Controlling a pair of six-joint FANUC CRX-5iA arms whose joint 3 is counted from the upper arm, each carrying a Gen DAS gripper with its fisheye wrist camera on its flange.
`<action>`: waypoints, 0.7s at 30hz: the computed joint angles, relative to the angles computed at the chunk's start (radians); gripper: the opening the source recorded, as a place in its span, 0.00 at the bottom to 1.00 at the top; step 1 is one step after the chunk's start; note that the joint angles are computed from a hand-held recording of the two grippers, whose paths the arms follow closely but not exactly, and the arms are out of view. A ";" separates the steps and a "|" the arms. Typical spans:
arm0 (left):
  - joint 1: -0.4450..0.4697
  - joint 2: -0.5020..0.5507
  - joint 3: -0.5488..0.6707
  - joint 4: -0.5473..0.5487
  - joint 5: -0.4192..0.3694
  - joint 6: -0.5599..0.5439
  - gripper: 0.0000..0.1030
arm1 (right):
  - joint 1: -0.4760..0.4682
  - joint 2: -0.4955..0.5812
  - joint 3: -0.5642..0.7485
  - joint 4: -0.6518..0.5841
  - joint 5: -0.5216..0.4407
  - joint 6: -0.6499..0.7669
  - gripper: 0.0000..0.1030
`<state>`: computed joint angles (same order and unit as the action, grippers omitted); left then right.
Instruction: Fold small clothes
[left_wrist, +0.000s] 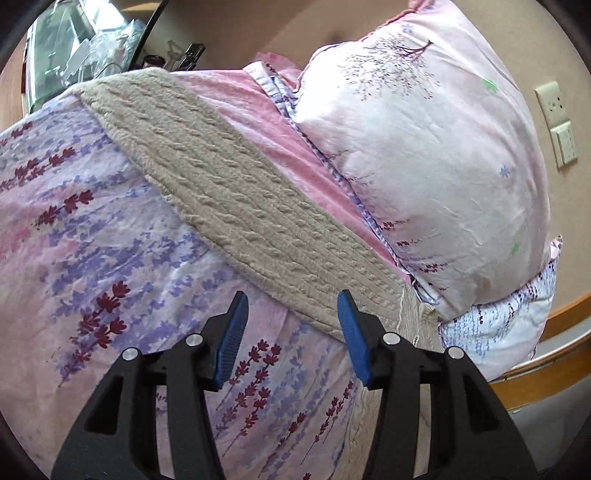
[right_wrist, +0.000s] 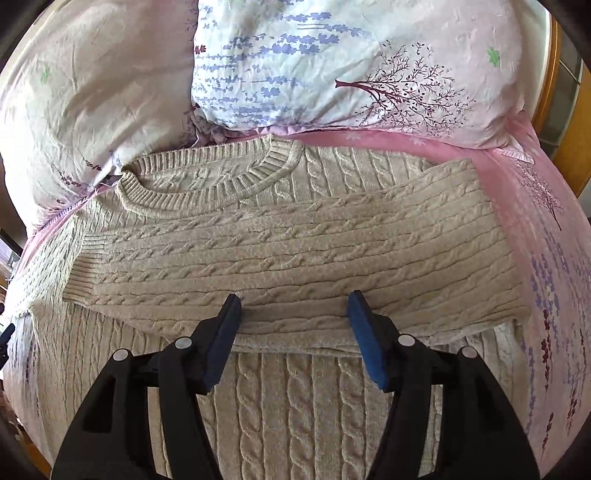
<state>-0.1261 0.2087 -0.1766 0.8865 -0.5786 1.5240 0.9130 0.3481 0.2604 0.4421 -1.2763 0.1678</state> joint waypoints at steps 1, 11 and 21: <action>-0.003 0.006 0.002 0.004 0.003 0.017 0.48 | -0.001 -0.005 -0.004 -0.002 0.004 0.000 0.60; -0.009 0.022 -0.028 0.068 0.128 0.120 0.41 | 0.002 -0.019 -0.015 -0.007 0.022 -0.015 0.61; -0.082 0.029 -0.049 0.305 0.262 -0.086 0.07 | -0.007 -0.113 -0.110 -0.033 0.128 -0.087 0.61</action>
